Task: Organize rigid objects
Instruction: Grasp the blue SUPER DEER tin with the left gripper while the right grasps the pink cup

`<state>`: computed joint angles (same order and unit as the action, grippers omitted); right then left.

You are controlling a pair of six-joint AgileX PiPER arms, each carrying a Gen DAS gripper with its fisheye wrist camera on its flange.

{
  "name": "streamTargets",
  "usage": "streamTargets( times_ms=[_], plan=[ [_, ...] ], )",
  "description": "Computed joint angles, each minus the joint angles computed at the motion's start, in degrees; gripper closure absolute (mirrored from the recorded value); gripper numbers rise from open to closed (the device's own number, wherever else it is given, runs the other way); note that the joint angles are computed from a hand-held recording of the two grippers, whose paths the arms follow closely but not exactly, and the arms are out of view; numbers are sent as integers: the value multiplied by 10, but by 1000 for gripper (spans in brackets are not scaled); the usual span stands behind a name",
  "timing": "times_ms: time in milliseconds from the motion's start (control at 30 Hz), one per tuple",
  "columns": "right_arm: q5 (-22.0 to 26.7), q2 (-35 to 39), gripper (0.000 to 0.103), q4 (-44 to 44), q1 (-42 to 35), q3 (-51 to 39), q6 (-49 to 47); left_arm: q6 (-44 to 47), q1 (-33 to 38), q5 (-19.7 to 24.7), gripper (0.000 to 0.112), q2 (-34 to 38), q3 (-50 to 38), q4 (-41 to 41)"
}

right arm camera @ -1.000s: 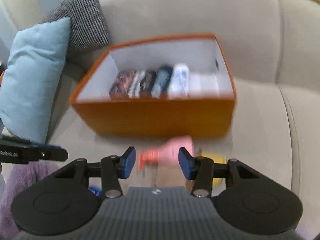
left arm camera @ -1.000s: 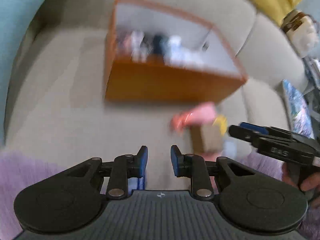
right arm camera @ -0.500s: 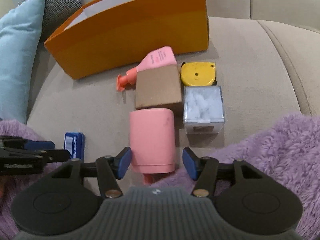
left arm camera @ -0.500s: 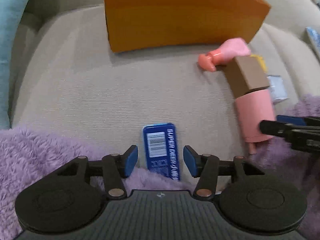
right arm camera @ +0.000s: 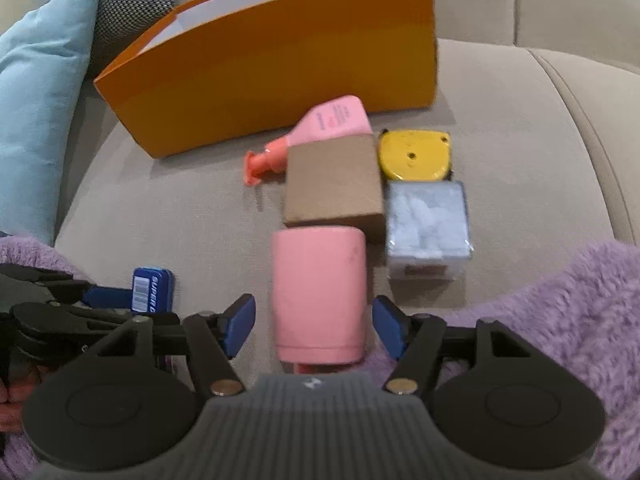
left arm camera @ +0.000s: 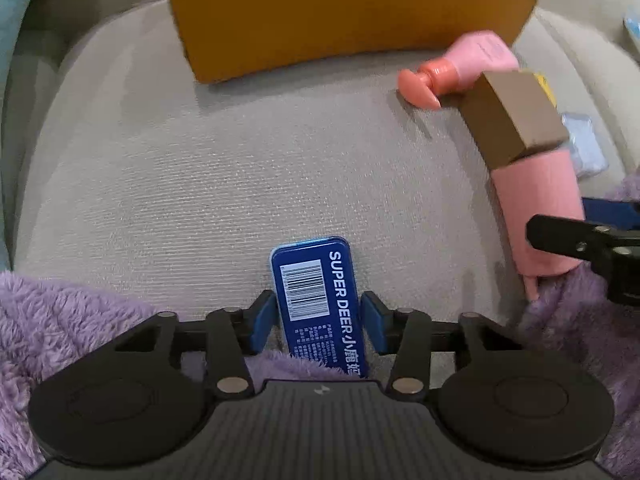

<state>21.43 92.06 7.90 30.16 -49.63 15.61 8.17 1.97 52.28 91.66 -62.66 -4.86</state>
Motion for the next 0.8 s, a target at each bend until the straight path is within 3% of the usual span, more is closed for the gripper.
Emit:
streamTargets(
  times_ms=[167,300,567,800],
  plan=[
    [-5,19,37,19,-7,-11,-18,49,43,-30,61,-30,29,-71],
    [-5,27,38,106,-30,-6,-94,68,61,-32,61,-2,10,-109],
    [-10,25,38,154,-40,1,-139,27,28,7,48,3,-16,-75],
    [-3,44,37,120,-32,-19,-104,-7,-3,-6,58,33,-27,-41]
  ],
)
